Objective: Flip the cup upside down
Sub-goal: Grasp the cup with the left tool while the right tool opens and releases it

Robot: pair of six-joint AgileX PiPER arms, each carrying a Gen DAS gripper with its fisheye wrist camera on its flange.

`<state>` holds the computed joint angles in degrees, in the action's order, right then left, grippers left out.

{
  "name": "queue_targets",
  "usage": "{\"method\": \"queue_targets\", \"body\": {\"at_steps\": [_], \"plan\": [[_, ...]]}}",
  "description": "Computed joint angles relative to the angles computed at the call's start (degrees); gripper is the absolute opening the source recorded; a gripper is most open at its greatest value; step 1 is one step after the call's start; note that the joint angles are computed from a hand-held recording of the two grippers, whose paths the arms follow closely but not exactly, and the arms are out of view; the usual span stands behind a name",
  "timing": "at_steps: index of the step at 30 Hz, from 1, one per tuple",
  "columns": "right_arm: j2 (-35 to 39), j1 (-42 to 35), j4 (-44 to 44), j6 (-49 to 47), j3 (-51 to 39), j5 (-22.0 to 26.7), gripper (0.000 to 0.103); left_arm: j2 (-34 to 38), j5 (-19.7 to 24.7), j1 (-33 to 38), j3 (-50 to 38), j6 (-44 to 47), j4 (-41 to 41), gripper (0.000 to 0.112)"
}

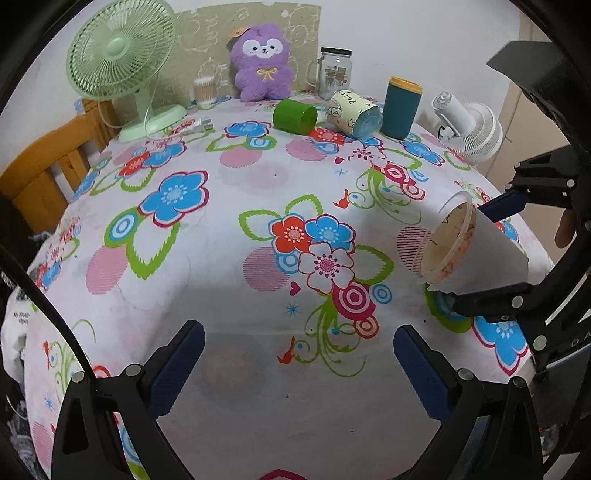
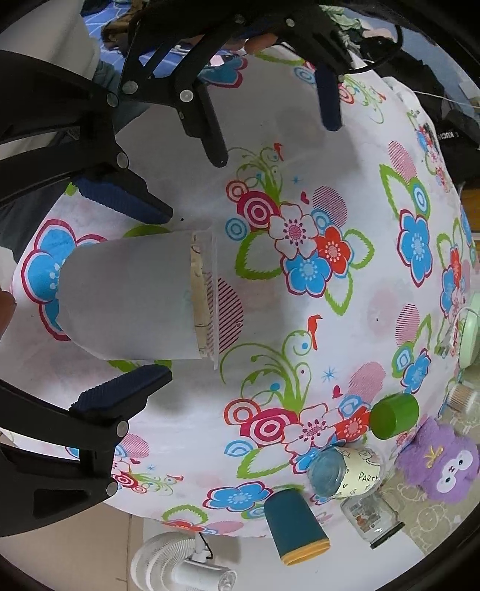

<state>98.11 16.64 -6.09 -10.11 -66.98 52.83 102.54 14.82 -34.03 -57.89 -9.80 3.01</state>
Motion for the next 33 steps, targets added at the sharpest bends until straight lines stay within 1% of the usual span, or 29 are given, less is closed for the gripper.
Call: {"method": "queue_targets", "body": {"at_steps": [3,6,9,12,15,17,23,24,26,30,33], "plan": [[-0.8,-1.0,1.3,-1.2,0.7,-0.4,0.081,-0.3,0.6,-0.1,0.0,-0.4,-1.5,0.103],[-2.0,-2.1,2.3,-2.3,1.7,-0.8,0.081,-1.0,1.1,-0.9,0.1,-4.2,0.6,0.103],[-5.4,-3.6,3.5,-4.2,3.3,-1.6,0.081,-1.8,1.7,-1.4,0.2,-6.1,0.6,0.103],[-9.0,-5.3,5.6,-7.1,4.5,-1.7,0.082,-2.9,1.9,-1.2,0.2,-2.0,-6.6,0.103],[-11.6,-7.2,7.4,-9.5,5.6,-1.5,0.085,-3.4,3.1,-1.2,-0.7,2.2,-13.3,0.103],[-12.8,-8.9,9.0,-11.3,6.3,-1.3,0.085,-3.5,3.9,-1.6,-1.5,2.3,-14.7,0.103],[-16.3,-17.7,15.6,-19.8,9.8,-0.2,0.085,-3.5,5.8,-4.4,-3.9,-0.3,-16.1,0.103],[-16.9,-20.6,17.7,-22.7,10.8,0.3,0.085,-3.4,5.9,-4.9,-4.4,-0.5,-16.7,0.103],[-17.6,-23.8,19.5,-25.7,12.1,0.8,0.085,-2.7,6.3,-6.0,-5.6,-1.6,-17.4,0.103],[-20.0,-29.5,20.7,-31.2,16.0,-0.8,0.085,-0.3,8.0,-7.2,-9.3,-0.5,-21.9,0.103],[-21.1,-32.2,21.7,-34.7,18.1,-2.0,0.085,2.0,9.1,-8.5,-12.7,-4.5,-20.2,0.103]]}}
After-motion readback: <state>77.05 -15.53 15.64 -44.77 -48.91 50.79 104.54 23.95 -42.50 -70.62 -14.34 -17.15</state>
